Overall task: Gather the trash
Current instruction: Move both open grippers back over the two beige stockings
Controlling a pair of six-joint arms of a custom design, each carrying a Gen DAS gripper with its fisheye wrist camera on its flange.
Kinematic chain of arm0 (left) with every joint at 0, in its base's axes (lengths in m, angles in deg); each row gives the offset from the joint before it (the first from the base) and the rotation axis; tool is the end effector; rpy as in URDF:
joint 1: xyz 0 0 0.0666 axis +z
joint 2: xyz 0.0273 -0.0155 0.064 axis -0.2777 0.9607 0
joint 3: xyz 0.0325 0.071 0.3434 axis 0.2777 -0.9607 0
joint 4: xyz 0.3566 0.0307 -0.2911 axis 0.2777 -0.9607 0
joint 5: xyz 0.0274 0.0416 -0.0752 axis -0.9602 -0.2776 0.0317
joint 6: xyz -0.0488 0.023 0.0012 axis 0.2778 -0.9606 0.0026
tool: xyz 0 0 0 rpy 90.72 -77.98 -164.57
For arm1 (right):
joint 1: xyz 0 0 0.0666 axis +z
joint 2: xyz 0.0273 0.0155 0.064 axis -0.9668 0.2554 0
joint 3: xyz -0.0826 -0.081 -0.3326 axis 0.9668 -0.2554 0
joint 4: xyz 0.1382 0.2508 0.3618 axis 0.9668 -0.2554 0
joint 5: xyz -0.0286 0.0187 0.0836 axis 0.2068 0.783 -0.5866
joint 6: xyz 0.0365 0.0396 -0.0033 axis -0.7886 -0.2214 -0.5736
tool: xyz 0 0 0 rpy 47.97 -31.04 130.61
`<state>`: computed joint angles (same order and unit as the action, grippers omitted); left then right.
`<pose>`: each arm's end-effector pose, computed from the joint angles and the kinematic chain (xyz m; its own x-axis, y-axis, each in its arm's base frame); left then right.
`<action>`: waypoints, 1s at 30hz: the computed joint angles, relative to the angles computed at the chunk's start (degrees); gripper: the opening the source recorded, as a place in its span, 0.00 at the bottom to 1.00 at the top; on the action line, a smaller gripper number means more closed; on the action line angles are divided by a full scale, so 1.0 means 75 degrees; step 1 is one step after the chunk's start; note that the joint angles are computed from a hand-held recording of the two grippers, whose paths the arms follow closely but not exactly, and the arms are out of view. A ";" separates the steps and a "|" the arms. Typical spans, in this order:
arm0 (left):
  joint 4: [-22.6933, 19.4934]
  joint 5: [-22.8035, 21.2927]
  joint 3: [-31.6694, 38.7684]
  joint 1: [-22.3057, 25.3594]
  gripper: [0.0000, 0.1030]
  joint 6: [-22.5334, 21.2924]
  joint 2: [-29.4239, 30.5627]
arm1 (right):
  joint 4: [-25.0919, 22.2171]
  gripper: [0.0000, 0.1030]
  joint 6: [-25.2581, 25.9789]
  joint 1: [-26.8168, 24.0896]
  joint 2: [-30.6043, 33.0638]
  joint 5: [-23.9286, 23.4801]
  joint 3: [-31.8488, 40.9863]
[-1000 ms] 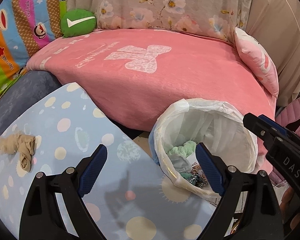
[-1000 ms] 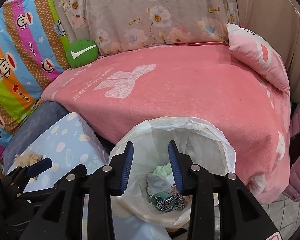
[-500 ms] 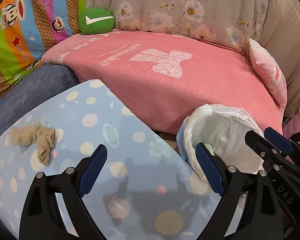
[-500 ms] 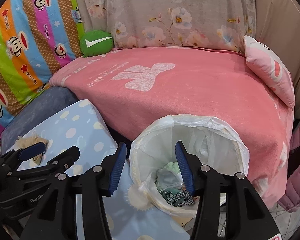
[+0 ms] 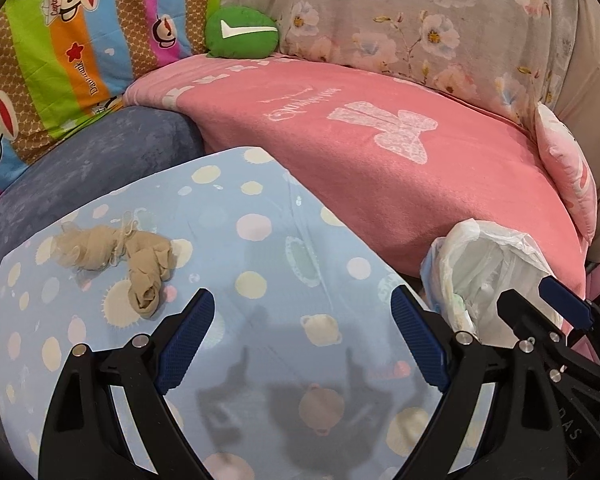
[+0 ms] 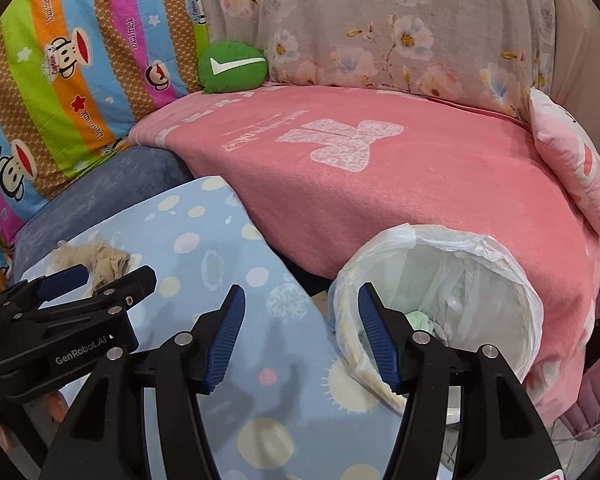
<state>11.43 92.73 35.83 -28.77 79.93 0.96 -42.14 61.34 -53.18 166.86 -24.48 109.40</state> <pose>0.5944 -0.1357 0.3566 -0.7113 0.0923 -0.6968 0.2068 0.9750 -0.0819 0.5358 0.2028 0.3607 -0.6565 0.1361 -0.7419 0.1483 0.9877 0.0500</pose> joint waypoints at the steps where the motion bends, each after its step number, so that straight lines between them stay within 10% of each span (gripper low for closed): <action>1: 0.0003 0.0011 -0.0021 0.0071 0.83 0.0007 -0.0003 | -0.0015 0.56 0.0004 0.0051 0.0077 -0.0014 0.0068; 30: 0.0062 -0.0445 0.0217 0.2263 0.88 -0.0043 0.0774 | -0.0657 0.65 -0.0076 0.1336 0.2895 -0.0546 0.2849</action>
<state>11.90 89.39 37.45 -11.80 79.61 6.76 -47.07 60.77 -43.16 188.57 -28.57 130.76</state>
